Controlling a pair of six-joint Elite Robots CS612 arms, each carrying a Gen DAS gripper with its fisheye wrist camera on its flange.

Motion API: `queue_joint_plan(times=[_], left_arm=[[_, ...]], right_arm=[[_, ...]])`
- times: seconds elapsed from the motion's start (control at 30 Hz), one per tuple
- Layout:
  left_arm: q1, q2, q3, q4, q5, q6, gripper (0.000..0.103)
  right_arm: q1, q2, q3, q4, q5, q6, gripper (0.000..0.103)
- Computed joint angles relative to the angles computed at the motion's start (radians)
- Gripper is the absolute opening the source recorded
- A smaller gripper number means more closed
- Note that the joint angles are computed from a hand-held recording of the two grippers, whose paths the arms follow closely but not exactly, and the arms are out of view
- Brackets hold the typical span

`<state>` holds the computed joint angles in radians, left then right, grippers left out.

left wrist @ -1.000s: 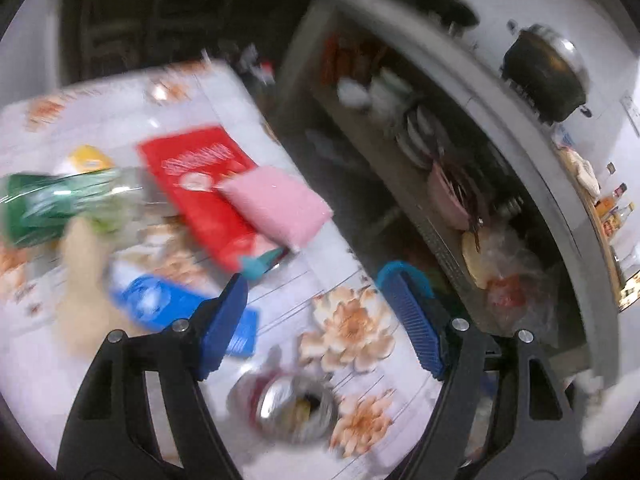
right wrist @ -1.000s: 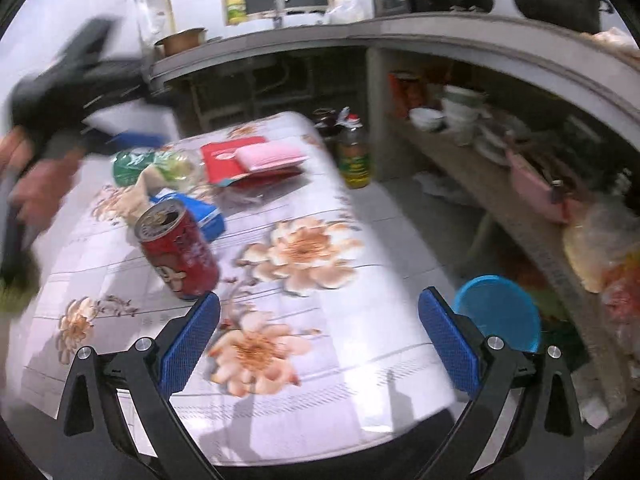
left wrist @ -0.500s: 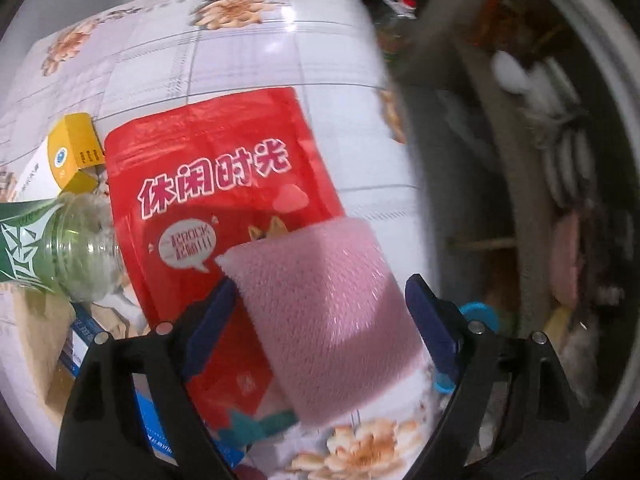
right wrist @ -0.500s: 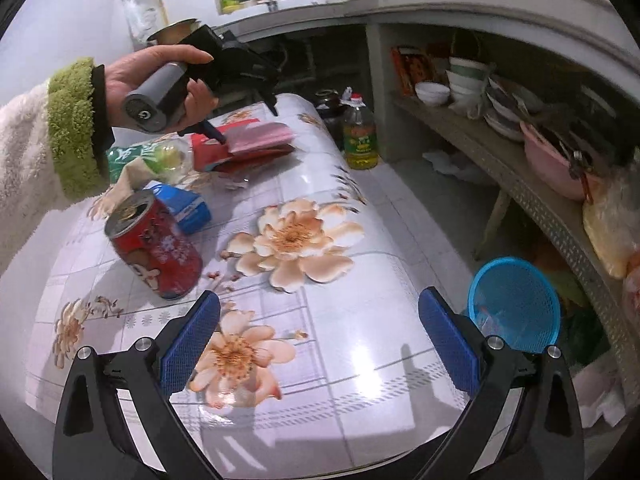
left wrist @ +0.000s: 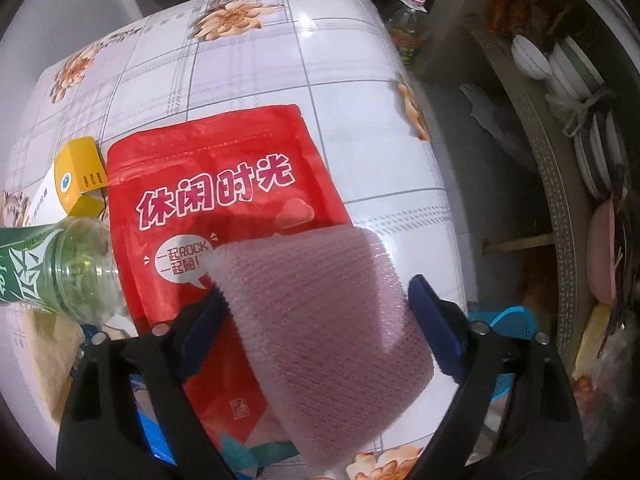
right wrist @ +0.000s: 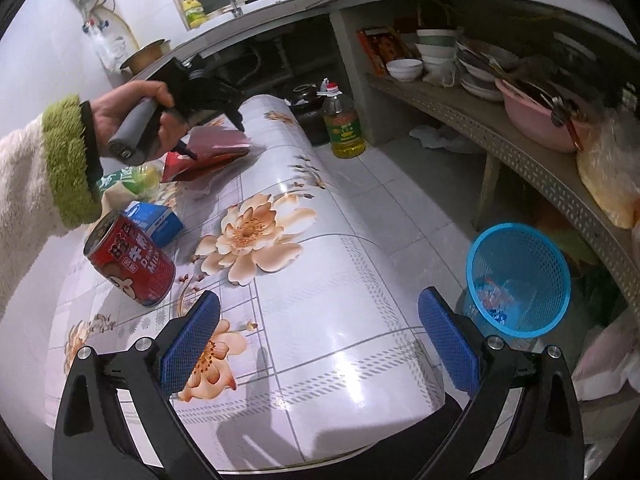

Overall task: Collect trash
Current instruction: 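Grasp the pink mesh sponge with the left tool, then lift the pink sponge with the left tool while the right tool grasps the red can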

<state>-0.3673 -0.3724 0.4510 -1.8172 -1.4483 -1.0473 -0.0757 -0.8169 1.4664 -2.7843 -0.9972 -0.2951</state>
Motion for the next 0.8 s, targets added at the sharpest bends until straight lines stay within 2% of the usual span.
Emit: queue_joint_plan(times=[0.13, 0.17, 0.2, 0.3, 0.5, 0.8], left_arm=[[0.005, -0.047, 0.095, -0.09, -0.024, 0.002, 0.07], [0.005, -0.059, 0.118, -0.112, -0.027, 0.001, 0.067], [0.006, -0.072, 0.145, -0.138, -0.028, 0.0, 0.059], [0.01, -0.129, 0.26, -0.251, -0.048, -0.009, 0.048], [0.011, -0.216, 0.44, -0.458, -0.054, -0.021, 0.033], [0.009, -0.313, 0.649, -0.818, -0.058, -0.058, 0.028]], right_arm=[[-0.003, -0.002, 0.004, -0.008, 0.004, 0.01, 0.096], [-0.003, -0.003, 0.004, -0.01, 0.005, 0.01, 0.096], [-0.003, -0.005, 0.006, -0.013, 0.005, 0.01, 0.096], [-0.002, -0.01, 0.014, -0.02, 0.005, 0.005, 0.096], [0.001, -0.022, 0.027, -0.025, -0.002, -0.004, 0.096], [0.005, -0.037, 0.046, -0.043, -0.015, -0.015, 0.096]])
